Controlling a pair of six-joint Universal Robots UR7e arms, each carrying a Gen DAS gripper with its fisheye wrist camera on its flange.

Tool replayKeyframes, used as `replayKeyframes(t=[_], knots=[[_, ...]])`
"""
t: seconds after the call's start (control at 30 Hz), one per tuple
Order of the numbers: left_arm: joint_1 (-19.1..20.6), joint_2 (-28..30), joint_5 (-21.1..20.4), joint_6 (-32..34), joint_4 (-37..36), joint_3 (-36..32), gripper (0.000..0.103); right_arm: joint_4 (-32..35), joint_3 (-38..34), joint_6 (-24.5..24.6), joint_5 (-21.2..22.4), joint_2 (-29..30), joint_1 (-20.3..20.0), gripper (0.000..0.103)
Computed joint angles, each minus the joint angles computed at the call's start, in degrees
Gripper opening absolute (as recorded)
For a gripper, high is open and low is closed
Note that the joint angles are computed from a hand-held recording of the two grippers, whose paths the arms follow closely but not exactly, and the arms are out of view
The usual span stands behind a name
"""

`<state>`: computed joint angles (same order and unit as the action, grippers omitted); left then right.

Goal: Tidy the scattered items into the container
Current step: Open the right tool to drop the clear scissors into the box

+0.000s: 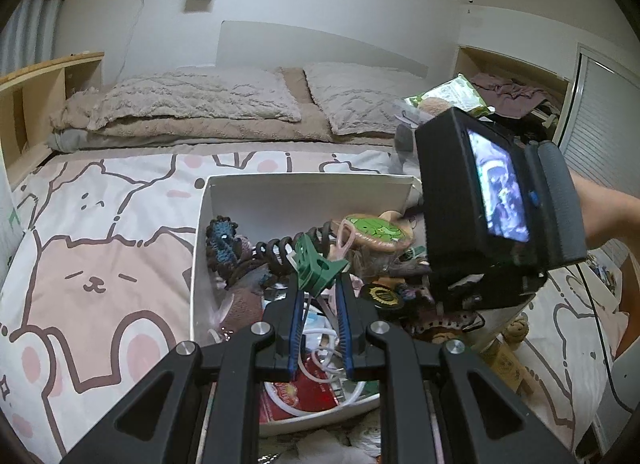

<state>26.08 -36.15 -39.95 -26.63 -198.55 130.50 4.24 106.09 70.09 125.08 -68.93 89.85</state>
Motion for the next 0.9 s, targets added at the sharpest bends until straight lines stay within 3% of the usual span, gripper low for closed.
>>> replayKeyframes(t=[0.03,0.33,0.67,0.9], knots=[[0.18,-0.07,-0.15,-0.13,0.06,0.01,0.016,0.87,-0.28,0.61,-0.77,0.02,-0.25,0.103],[1.36,-0.54,-1.53,-0.64,0.8,-0.52,0.016,6.87,-3.37,9.09,-4.89,-1.19,-1.83,0.103],[4.35,-0.9,-4.88,-0.81,7.13,-4.43,0.016,21.36,-5.94,29.91,-14.07,-4.75,-4.62,0.103],[5.85,-1.19,-5.62,-2.53,14.0,-7.27,0.016,26.61,-4.81,38.34,-23.03,-8.41,-8.93,0.103]])
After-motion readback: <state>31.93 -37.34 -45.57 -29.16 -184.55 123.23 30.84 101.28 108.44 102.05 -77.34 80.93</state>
